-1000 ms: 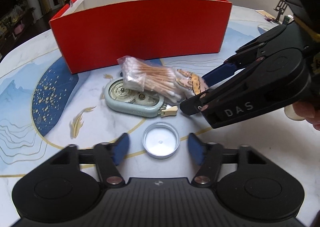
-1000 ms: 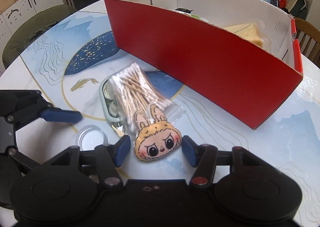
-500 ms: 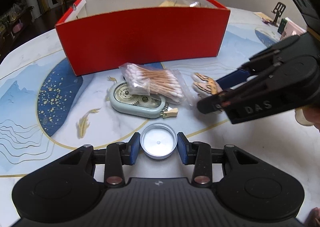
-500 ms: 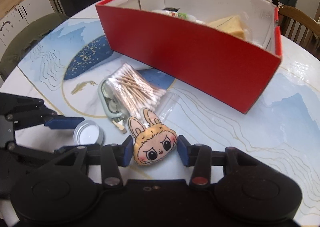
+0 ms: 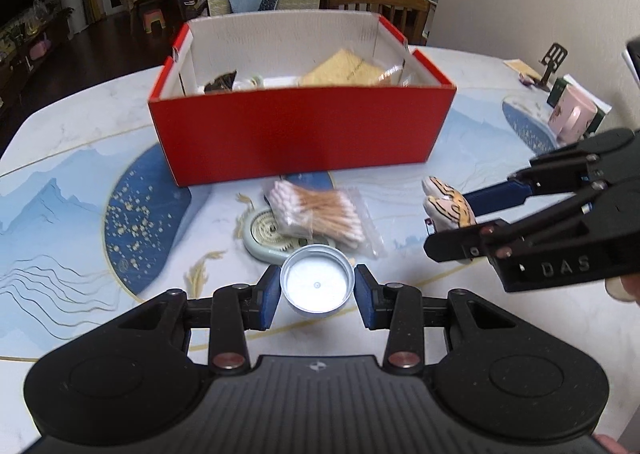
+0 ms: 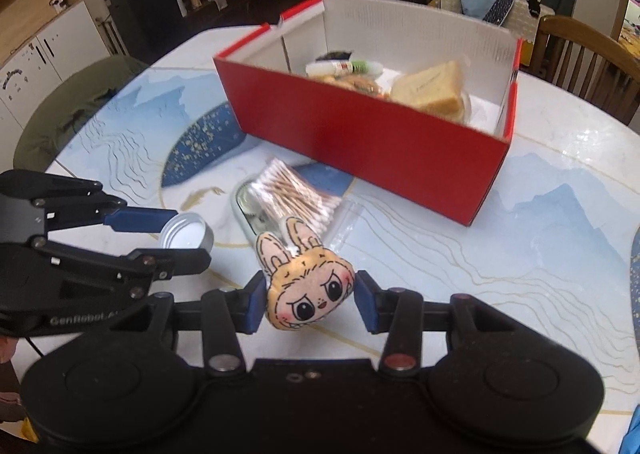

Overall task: Organize objects
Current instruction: 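Carry the metal lid and plush with both tools over the red box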

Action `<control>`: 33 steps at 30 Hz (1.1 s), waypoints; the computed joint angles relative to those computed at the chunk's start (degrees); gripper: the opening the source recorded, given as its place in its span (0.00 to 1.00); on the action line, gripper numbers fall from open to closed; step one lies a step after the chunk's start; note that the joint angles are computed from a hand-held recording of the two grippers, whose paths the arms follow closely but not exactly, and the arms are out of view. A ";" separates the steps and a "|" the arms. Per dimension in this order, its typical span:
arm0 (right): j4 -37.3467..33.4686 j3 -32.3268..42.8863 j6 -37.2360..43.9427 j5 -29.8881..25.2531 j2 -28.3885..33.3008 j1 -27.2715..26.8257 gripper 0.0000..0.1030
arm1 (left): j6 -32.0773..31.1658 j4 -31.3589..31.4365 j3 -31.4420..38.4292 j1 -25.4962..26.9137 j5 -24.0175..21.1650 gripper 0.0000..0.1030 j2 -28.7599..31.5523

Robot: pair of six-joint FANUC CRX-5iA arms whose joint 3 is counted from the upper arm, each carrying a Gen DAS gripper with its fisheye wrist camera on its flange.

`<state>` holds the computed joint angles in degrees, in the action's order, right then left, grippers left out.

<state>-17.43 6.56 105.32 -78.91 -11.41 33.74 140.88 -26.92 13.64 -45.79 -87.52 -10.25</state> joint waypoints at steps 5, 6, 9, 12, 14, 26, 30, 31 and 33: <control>0.18 1.76 -0.55 -0.09 -0.42 0.82 0.44 | -0.70 -0.16 2.01 1.07 -0.30 0.37 -0.23; 0.12 2.20 -0.37 -0.10 -0.44 0.85 0.44 | -0.96 -0.53 2.45 1.14 -0.34 0.37 -0.26; -0.12 3.82 -0.24 -0.35 0.02 0.77 0.44 | -2.14 -1.31 3.81 1.70 -0.40 0.37 -0.30; -0.55 5.46 -0.07 -0.48 0.97 0.34 0.44 | -3.24 -2.35 5.33 2.27 -0.80 0.37 -0.06; -0.29 6.50 -0.30 -0.39 1.70 0.33 0.44 | -3.84 -2.89 6.13 2.74 -0.86 0.37 0.05; 1.17 12.16 0.49 2.66 5.68 0.01 0.44 | -11.07 -1.60 10.23 9.16 -0.72 0.37 1.66; 1.75 14.38 -0.59 3.35 8.03 0.02 0.44 | -13.46 -1.29 11.34 11.56 -0.34 0.37 2.68; 2.26 14.82 -1.02 3.64 8.65 0.21 0.44 | -14.26 -1.43 11.63 12.03 -0.21 0.37 2.98; 3.25 15.80 -1.81 4.08 9.94 0.65 0.44 | -15.88 -1.79 12.15 12.87 0.14 0.37 3.65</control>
